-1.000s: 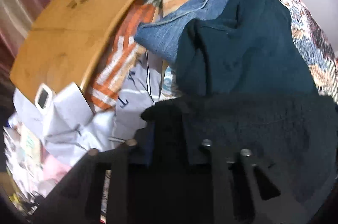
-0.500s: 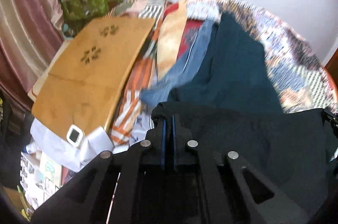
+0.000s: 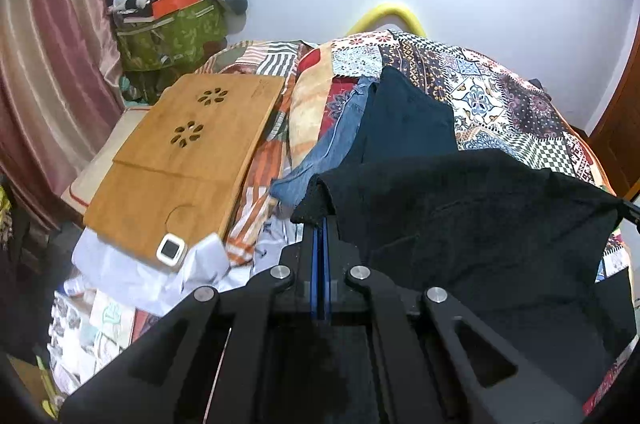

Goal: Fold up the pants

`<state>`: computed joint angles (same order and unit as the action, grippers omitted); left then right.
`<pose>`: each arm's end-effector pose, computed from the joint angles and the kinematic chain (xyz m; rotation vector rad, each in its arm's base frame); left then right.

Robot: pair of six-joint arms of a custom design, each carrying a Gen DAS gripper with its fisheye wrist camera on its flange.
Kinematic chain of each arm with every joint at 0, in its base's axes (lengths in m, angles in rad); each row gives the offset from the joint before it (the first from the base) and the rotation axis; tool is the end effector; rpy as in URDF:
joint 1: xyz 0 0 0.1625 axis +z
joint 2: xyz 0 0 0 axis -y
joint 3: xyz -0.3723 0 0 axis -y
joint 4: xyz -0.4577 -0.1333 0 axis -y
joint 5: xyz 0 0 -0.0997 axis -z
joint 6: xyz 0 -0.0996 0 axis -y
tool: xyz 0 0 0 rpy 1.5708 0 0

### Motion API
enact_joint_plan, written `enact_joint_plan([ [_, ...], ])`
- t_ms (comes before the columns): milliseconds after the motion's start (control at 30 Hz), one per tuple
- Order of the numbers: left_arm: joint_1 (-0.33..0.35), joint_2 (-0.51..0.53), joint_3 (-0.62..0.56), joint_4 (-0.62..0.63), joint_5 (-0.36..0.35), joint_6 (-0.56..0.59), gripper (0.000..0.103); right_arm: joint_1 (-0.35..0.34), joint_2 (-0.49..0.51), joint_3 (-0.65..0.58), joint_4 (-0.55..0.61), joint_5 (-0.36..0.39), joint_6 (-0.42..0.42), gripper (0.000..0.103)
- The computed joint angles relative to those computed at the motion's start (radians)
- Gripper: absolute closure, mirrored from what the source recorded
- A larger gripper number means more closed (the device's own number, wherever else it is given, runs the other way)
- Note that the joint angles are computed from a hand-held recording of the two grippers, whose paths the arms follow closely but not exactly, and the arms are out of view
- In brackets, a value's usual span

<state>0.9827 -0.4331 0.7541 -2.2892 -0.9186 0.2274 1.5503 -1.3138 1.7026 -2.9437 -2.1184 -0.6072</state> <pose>-0.3352 -0.8520 0.1399 0.8337 2.3585 -0.6458 0.0682 -0.6457 0.3850 0.3162 -2.1818 0.9225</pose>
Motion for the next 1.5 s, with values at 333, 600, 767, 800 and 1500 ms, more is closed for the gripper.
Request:
enact_joint_plan([
  [333, 0.001, -0.277, 0.412, -0.111, 0.027, -0.036, 0.102, 0.042, -0.159, 0.222, -0.033, 0.006, 0.033, 0.101],
  [600, 0.030, -0.395, 0.581, -0.063, 0.012, -0.126, 0.103, 0.058, -0.244, 0.368, -0.036, 0.009, 0.062, 0.101],
  [767, 0.045, -0.427, 0.648, -0.020, 0.031, -0.176, 0.103, 0.060, -0.257, 0.427, -0.050, -0.014, 0.087, 0.100],
  [800, 0.047, -0.433, 0.658, -0.015, 0.035, -0.185, 0.103, 0.056, -0.260, 0.435, -0.045, -0.013, 0.098, 0.100],
  [1500, -0.052, -0.346, 0.574, -0.129, 0.022, -0.054, 0.036, 0.067, -0.265, 0.349, -0.054, -0.015, 0.087, 0.068],
])
